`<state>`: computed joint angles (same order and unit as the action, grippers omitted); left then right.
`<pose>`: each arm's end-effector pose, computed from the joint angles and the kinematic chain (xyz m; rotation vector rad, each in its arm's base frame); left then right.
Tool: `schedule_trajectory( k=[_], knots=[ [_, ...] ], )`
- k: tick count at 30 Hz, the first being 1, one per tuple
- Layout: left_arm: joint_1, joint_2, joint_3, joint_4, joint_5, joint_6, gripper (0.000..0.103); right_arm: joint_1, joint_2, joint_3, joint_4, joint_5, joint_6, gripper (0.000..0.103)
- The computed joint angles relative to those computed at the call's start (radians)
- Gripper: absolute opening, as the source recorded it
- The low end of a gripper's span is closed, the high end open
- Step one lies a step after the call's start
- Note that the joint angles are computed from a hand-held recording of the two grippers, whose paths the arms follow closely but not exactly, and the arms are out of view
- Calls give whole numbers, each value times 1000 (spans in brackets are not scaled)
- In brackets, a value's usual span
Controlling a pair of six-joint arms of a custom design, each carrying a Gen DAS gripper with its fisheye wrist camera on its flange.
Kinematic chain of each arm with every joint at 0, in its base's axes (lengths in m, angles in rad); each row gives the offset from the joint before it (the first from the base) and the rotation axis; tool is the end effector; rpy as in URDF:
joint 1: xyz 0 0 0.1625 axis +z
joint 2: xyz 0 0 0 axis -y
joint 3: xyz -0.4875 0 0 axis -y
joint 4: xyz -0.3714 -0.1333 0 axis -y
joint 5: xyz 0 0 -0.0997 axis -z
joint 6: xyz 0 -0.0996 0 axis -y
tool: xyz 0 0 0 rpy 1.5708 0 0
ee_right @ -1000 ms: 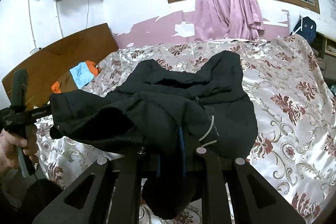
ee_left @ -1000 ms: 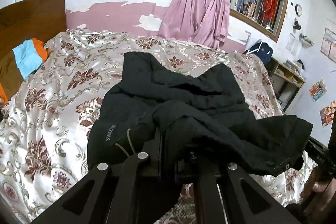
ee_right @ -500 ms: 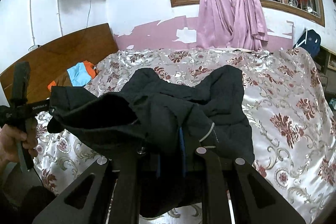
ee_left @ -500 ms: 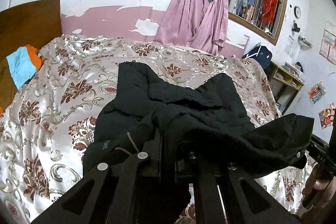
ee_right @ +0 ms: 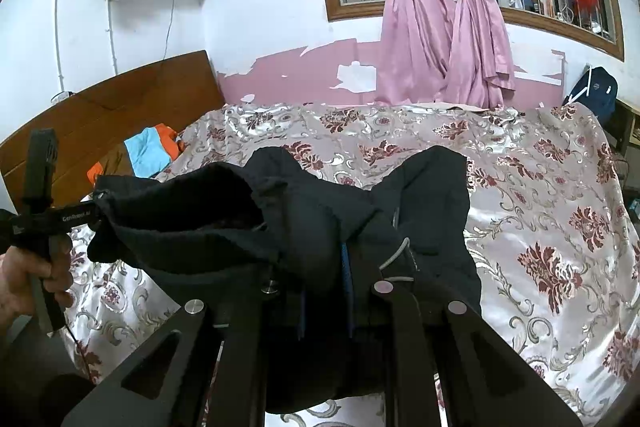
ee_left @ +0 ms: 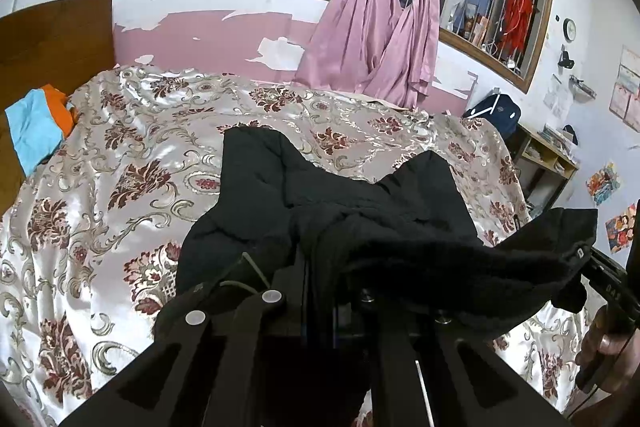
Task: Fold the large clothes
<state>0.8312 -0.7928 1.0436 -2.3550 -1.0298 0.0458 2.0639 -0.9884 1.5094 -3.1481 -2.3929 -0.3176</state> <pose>-0.4239 -0.7385 0.3948 0.8323 2.5362 -0.9348 0.3837 -0.5866 0.4382 0.3371 -2.1387 1.2997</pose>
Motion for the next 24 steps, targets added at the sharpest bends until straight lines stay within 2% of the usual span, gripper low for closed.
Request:
schedule_trajectory(
  k=[17, 24],
  knots=[
    [26, 146, -254, 108, -6, 40, 7, -48, 48, -132, 45, 42, -39, 13],
    [41, 222, -395, 164, -12, 68, 7, -67, 80, -201, 61, 55, -66, 13]
  ],
)
